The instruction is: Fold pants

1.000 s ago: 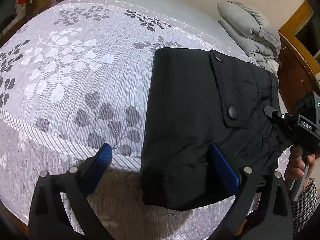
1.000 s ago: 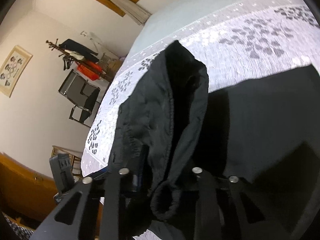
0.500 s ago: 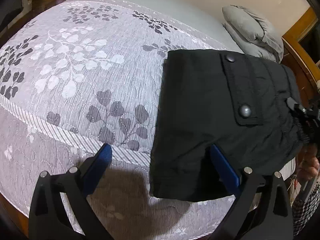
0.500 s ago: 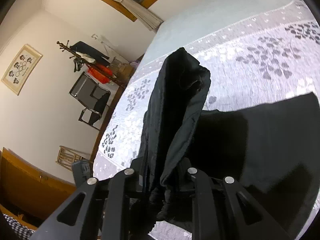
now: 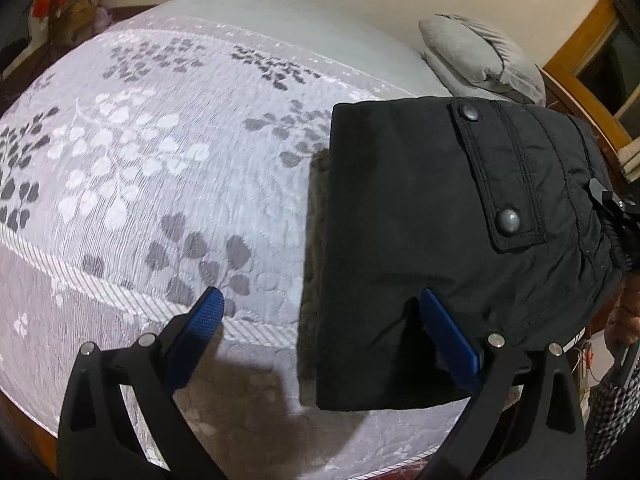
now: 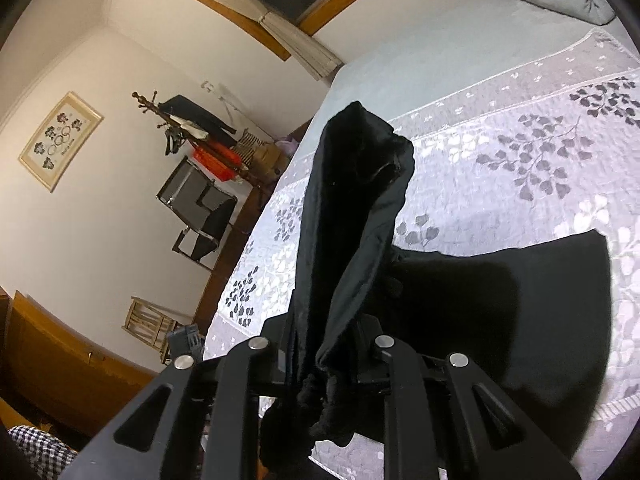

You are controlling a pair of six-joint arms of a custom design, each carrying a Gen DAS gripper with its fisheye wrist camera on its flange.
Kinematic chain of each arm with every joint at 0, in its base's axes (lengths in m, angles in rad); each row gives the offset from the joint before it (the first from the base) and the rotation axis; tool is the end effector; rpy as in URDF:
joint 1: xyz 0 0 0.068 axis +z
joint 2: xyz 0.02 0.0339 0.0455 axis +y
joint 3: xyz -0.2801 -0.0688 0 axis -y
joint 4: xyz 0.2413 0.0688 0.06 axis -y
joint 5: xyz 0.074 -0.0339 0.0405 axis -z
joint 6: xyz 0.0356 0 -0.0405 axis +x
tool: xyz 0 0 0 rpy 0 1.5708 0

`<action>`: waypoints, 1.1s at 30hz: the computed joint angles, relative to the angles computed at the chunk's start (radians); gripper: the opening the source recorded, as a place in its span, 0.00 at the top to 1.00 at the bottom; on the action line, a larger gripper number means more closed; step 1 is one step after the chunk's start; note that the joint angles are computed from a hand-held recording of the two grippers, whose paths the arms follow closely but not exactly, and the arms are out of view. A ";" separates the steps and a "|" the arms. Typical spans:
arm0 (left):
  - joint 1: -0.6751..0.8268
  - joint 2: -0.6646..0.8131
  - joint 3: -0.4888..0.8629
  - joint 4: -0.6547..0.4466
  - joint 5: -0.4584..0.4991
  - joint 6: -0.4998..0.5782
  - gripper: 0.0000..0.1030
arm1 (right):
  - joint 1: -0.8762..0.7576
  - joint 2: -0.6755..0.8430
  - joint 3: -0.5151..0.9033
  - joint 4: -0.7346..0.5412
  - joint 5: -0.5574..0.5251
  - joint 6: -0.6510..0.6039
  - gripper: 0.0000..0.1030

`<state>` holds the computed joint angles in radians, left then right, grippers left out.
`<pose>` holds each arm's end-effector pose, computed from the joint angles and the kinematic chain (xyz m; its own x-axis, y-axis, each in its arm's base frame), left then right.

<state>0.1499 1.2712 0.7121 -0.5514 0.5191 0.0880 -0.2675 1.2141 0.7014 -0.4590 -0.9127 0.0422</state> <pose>0.2205 0.0154 0.2100 -0.8747 -0.0549 -0.4816 0.1658 0.8997 -0.4037 0.2157 -0.0299 0.2308 -0.8071 0.2480 -0.5358 -0.2348 0.6979 0.6766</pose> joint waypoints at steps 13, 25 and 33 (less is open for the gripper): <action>-0.209 -0.034 0.031 0.029 -0.074 -0.098 0.05 | -0.220 0.066 0.036 -0.157 -0.030 -0.188 0.82; -0.352 -0.002 0.044 0.075 -0.145 -0.174 0.05 | -0.353 0.217 0.000 -0.138 -0.026 -0.306 0.82; -0.387 0.018 0.049 0.084 -0.187 -0.187 0.05 | -0.355 0.297 -0.047 -0.042 0.002 -0.294 0.82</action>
